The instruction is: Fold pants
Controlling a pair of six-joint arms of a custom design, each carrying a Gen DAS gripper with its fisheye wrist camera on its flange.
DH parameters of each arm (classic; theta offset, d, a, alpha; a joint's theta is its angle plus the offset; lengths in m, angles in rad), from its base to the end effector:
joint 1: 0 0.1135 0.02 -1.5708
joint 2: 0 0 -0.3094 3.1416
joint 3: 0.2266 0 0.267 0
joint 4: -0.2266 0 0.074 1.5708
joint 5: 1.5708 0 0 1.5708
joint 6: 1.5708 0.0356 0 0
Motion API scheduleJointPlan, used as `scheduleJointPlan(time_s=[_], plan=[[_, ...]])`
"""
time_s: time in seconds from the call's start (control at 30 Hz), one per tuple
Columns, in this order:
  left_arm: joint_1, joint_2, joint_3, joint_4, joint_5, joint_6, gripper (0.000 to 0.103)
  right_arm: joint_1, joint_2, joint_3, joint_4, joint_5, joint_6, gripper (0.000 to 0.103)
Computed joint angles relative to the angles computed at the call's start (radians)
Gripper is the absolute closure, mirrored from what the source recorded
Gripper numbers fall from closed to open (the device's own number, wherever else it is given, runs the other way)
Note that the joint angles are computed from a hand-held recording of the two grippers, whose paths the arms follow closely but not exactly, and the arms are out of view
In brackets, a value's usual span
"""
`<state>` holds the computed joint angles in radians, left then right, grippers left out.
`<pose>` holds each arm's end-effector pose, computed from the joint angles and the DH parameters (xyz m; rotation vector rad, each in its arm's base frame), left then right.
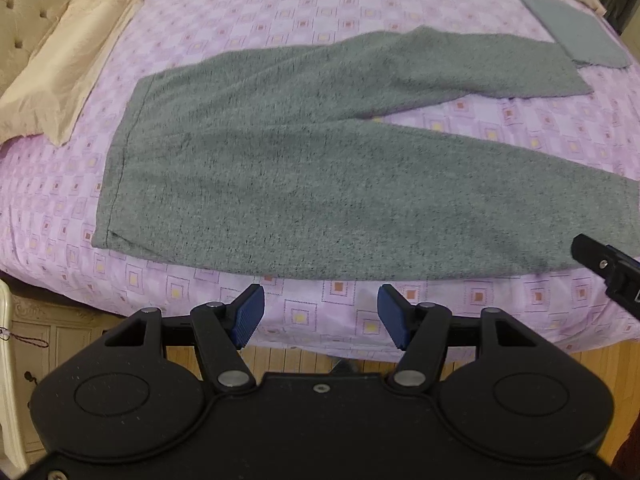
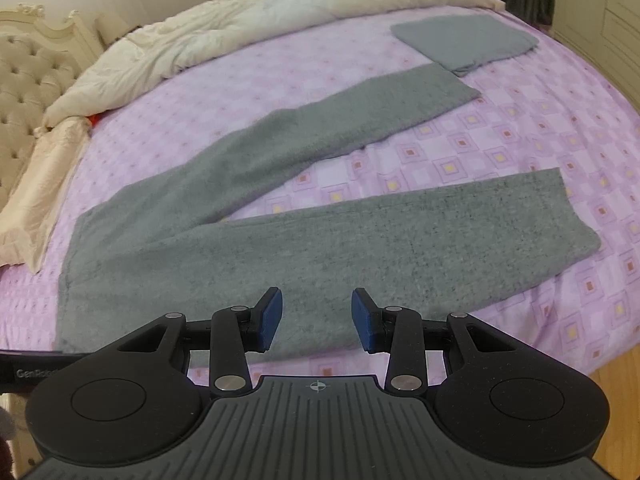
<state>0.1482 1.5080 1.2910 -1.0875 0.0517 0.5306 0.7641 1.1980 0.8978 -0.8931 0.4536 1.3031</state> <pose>0.2934 0.0419 0.3192 0.5557 2.8186 0.0581 0.1643 0.1359 0.2835 0.7910 2.4393 0.1179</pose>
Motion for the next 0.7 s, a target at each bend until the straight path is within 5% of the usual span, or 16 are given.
scheduleJointPlan(time_s=[0.4,0.7], plan=[[-0.206,0.275,0.202,0.058,0.008,-0.043,0.038,-0.401,0.073,-0.008,0.069,-0.033,-0.197,0.066],[-0.269,0.412,0.313,0.06,-0.011,-0.051,0.038,-0.713,0.12,-0.072,0.354,-0.097,-0.513,0.066]])
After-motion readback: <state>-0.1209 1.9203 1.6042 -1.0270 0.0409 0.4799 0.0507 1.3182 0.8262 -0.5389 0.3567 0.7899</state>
